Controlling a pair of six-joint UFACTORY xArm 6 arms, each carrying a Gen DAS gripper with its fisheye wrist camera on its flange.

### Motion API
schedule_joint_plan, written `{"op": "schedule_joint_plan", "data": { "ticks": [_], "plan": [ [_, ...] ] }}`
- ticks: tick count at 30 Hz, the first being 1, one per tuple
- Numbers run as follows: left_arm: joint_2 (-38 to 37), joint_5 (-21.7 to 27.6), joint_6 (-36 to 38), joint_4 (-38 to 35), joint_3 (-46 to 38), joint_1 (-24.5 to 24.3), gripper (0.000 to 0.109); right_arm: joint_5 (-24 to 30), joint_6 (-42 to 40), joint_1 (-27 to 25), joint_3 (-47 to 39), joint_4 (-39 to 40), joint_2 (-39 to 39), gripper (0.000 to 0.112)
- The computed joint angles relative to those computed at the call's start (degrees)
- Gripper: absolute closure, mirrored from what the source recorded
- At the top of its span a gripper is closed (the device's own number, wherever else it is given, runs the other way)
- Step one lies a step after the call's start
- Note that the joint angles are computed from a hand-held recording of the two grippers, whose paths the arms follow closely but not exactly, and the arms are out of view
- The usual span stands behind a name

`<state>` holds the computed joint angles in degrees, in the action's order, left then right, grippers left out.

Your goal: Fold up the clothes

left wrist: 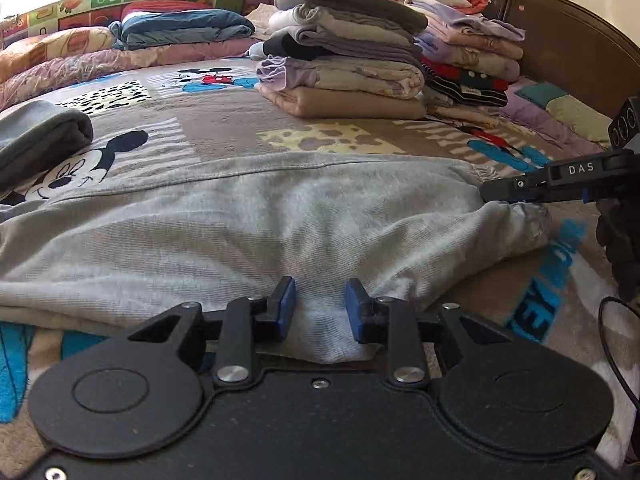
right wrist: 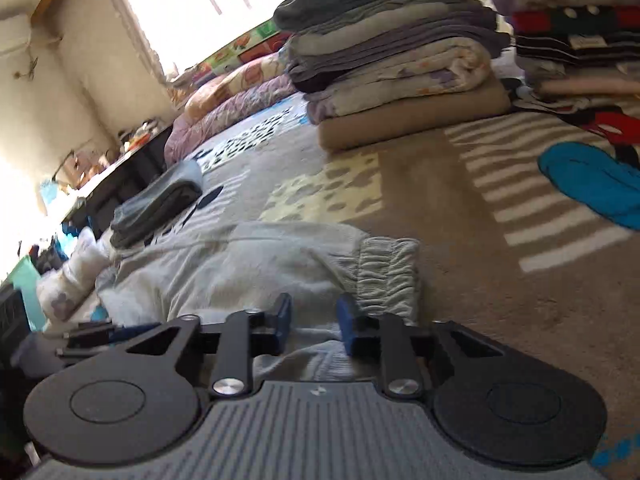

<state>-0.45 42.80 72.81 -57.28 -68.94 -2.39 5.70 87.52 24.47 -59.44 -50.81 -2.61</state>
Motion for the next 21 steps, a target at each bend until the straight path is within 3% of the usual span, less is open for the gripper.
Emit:
{"op": "schedule_joint_plan", "data": {
  "ticks": [1,4,5,6,10,13,16,18,21],
  "plan": [
    [0.36,0.78,0.13,-0.34,-0.38,0.39,0.083,1.21,-2.63,0.12,0.34,3.34,-0.52,0.101],
    [1.05,2.17,-0.16,-0.68,-1.23,0.99,0.082,12.54,-14.22,4.52,-5.72,5.37,0.79,0.092],
    [0.73,2.17,0.06,-0.85,-0.87,1.07,0.082,13.56,-16.17,5.42,-7.76,4.55,1.77,0.082],
    [0.64,2.17,0.14,-1.00,-0.73,1.10,0.082,13.07,-20.52,6.11,-9.79,6.13,3.02,0.078],
    [0.70,3.21,-0.40,-1.27,-0.90,1.61,0.082,12.58,-38.54,7.36,-19.27,16.85,10.46,0.080],
    [0.88,3.77,-0.77,-1.07,-1.17,1.79,0.082,20.22,-50.75,6.58,-24.12,28.22,15.99,0.080],
    [0.85,4.23,-0.64,-0.73,-1.23,2.01,0.081,15.65,-50.79,4.34,-19.84,33.74,13.98,0.090],
    [0.78,4.22,-0.45,-0.71,-1.16,2.00,0.081,18.15,-48.23,4.31,-20.20,29.24,12.87,0.089],
    [0.82,4.99,-0.98,-0.73,-1.52,2.33,0.081,17.15,-43.74,3.56,-16.55,26.37,9.34,0.085]
  ]
}}
